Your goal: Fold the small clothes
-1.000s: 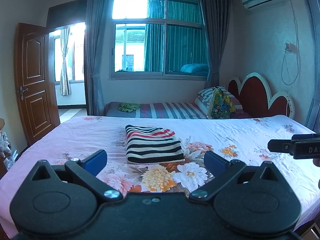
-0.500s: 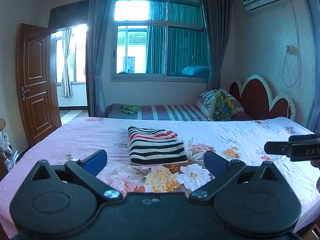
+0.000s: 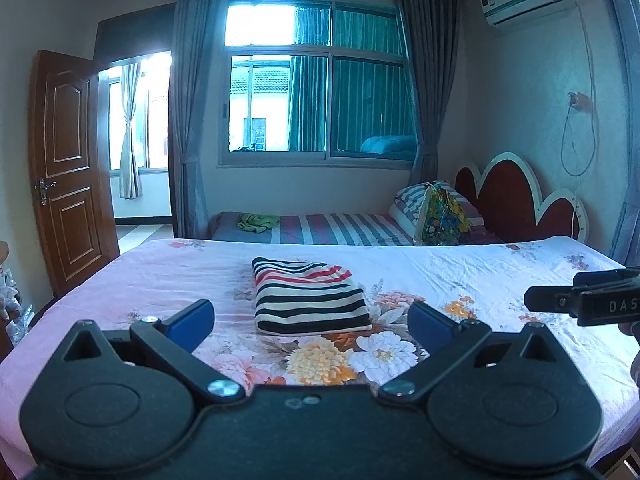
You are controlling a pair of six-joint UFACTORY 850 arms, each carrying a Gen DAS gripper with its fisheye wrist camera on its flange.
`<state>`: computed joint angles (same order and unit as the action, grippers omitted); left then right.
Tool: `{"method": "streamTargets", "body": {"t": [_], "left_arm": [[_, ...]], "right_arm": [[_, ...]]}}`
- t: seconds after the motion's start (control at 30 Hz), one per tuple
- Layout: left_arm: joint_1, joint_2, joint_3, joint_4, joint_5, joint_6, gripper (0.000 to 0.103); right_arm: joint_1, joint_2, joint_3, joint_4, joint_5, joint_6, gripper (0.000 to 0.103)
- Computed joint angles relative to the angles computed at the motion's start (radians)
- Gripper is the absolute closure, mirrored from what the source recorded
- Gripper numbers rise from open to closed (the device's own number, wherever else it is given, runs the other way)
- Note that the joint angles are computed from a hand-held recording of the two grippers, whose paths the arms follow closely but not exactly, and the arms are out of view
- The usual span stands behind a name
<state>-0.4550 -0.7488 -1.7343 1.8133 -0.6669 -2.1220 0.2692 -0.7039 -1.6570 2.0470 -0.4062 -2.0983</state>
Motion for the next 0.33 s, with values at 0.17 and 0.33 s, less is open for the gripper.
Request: {"method": "streamTargets", "body": {"t": [0.17, 0.33], "left_arm": [[-0.002, 0.004, 0.009, 0.04, -0.009, -0.016, 0.001], [-0.009, -0.001, 0.0, 0.027, -0.025, -0.007, 0.001]], "right_arm": [[-0.003, 0.0, -0.001, -0.009, -0.01, 0.003, 0.0], [-0.005, 0.002, 0.003, -0.025, -0.03, 0.007, 0.0]]}}
